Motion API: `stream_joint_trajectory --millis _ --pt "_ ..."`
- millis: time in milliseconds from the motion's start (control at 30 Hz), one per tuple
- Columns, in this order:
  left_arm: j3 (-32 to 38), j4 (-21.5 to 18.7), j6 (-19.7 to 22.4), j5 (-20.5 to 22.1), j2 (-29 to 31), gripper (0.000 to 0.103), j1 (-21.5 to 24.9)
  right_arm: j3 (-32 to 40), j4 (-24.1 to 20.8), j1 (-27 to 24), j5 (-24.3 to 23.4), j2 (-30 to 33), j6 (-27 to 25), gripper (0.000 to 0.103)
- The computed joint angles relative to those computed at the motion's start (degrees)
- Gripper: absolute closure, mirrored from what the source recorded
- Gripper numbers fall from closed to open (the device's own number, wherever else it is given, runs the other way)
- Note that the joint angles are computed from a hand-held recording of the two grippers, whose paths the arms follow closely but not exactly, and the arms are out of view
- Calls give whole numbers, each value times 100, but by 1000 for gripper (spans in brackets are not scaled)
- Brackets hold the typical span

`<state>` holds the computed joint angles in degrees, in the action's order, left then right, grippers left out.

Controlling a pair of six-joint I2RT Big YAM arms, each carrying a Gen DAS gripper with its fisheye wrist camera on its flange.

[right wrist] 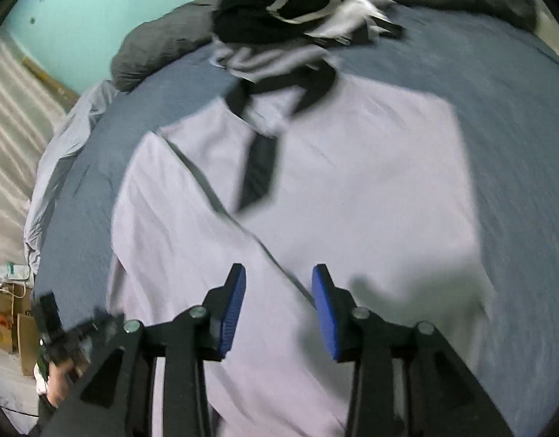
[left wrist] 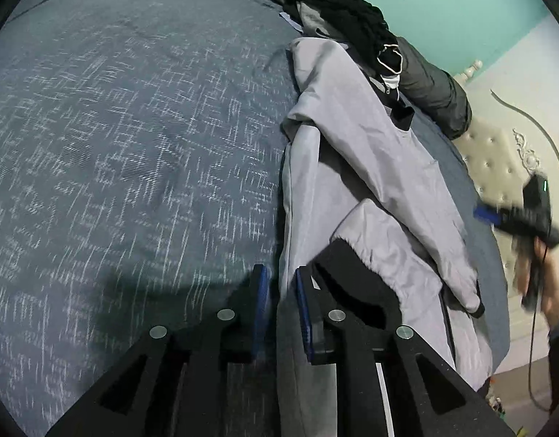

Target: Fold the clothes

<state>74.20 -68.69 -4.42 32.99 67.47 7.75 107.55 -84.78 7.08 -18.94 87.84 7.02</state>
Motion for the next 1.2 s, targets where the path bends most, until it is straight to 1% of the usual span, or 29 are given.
stream_joint_trajectory --millis 133,200,333,367,433,533,567,600,633,700,767,800,933,1033,1133,1167,1200 --pt "-73 -180 82 51 -253 81 135 -929 -81 -311 68 -674 -328 56" --pt "-97 -174 59 49 -279 80 145 -1178 -122 -407 88 -834 -398 56" --pt "-150 -232 75 3 -424 80 150 -1619 -70 -493 156 -1064 -428 56" --pt "-140 -204 11 -52 -432 80 88 -1722 -42 -521 113 -1103 -406 56" --pt "-108 -125 -158 -186 -418 80 -69 -1909 33 -606 -196 -1163 -320 56" --pt "-175 -135 -178 -228 -495 80 -50 -2081 142 -680 -458 -1268 -240 56" --pt "-184 -126 -202 -243 -503 80 -57 -2154 199 -721 -556 -1320 -201 59" --pt "-185 -121 -225 -251 -509 80 -61 -2214 250 -750 -598 -1367 -169 68" --pt "-194 -117 -235 -255 -523 80 -53 -2266 292 -768 -604 -1411 -141 72" --pt "-212 -113 -229 -252 -556 80 -29 -2342 370 -770 -622 -1513 -122 85" --pt "-201 -101 -208 -313 -568 80 -47 -2318 406 -704 -541 -1606 -122 91" --pt "-196 -98 -194 -348 -573 80 -59 -2289 414 -666 -483 -1651 -106 92" --pt "-185 -103 -146 -412 -587 80 -101 -1896 232 -593 -261 -1848 -185 93" --pt "-173 -121 -115 -448 -573 80 -171 -1641 10 -748 -101 -1925 -224 93" --pt "-163 -126 -120 -453 -559 80 -242 -1772 -198 -908 93 -1937 -177 93" --pt "-153 -126 -113 -468 -562 80 -265 -1860 -226 -900 69 -1935 -141 93" --pt "-144 -126 -101 -482 -569 80 -281 -1943 -204 -892 -42 -1921 -88 89"
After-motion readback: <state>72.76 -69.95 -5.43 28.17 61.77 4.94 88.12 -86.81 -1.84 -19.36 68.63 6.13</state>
